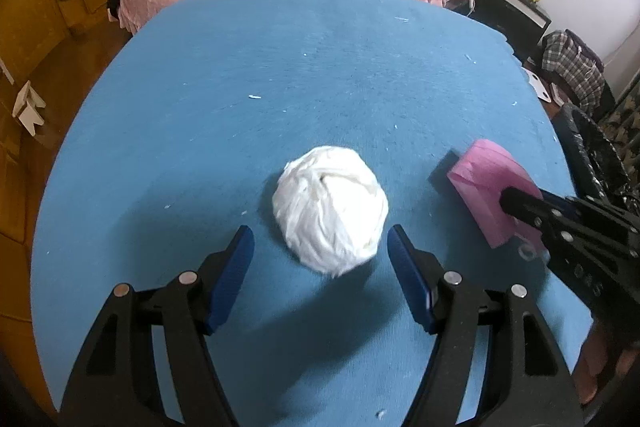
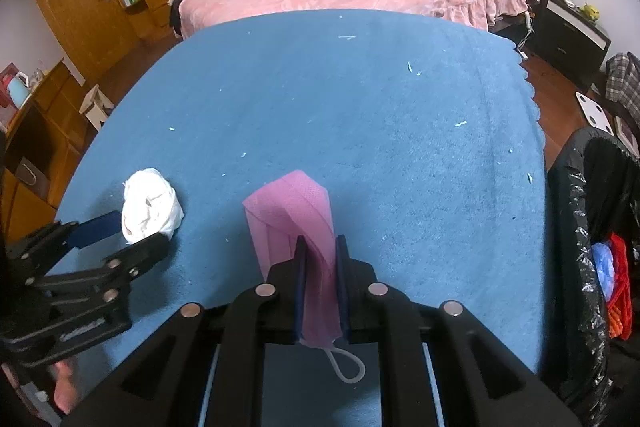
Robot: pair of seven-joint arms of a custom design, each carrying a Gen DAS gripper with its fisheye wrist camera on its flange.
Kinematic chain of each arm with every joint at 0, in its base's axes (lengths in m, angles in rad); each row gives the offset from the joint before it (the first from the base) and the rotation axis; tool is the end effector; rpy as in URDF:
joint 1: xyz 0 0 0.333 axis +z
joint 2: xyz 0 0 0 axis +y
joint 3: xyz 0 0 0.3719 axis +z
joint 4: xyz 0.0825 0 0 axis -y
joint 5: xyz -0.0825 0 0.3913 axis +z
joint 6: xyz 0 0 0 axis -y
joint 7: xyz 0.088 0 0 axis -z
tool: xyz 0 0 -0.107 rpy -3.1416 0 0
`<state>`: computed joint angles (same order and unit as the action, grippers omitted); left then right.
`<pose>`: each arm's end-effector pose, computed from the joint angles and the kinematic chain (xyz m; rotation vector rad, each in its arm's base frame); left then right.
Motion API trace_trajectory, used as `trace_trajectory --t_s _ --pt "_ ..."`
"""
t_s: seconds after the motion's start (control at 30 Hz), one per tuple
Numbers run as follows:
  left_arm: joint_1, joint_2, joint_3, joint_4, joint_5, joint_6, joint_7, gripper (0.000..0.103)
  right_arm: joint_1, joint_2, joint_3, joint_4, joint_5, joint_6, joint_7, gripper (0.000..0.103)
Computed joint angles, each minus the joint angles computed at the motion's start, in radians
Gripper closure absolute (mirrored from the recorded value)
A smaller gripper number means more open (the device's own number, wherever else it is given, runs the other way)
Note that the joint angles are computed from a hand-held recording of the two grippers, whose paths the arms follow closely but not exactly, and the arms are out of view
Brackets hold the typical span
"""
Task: Collect trash
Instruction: 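Grasp the pink mask with the right tool while the left tool grasps the white paper ball, then carry the pink mask and white ball over the black bin and release both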
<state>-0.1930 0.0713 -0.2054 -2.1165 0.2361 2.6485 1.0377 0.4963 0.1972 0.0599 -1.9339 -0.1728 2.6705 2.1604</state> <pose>0.5528 -0.2368 0.4826 -1.9413 2.0273 -0.5613 0.5586 0.3501 0.4968 -1.9398 1.7645 -0.2933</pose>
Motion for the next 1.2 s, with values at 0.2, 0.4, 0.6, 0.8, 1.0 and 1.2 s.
trace_trajectory --t_s 0.2,0.4,0.6,0.8,1.0,1.2 --pt "-0.005 0.033 0.000 0.037 0.016 -0.023 -0.002 0.059 -0.004 -0.002 0.002 -0.003 0.011 -0.003 -0.008 0.090" --pt "0.000 0.016 -0.001 0.032 -0.008 -0.019 0.008 0.069 -0.004 -0.008 0.003 -0.003 0.011 -0.007 -0.008 0.090" --pt "-0.008 -0.033 -0.002 0.022 0.019 -0.031 -0.024 0.070 -0.006 -0.032 0.006 -0.011 -0.001 -0.005 -0.003 0.090" --pt "-0.017 -0.094 -0.008 0.012 0.046 -0.050 -0.072 0.070 -0.012 -0.078 0.014 -0.019 -0.033 -0.020 0.020 0.090" --pt "-0.036 -0.139 -0.027 0.024 0.088 -0.083 -0.120 0.070 -0.036 -0.154 0.033 -0.042 -0.084 -0.043 0.044 0.090" --pt "-0.065 -0.163 -0.053 0.058 0.120 -0.123 -0.153 0.070 -0.079 -0.234 0.061 -0.075 -0.114 -0.065 0.057 0.090"
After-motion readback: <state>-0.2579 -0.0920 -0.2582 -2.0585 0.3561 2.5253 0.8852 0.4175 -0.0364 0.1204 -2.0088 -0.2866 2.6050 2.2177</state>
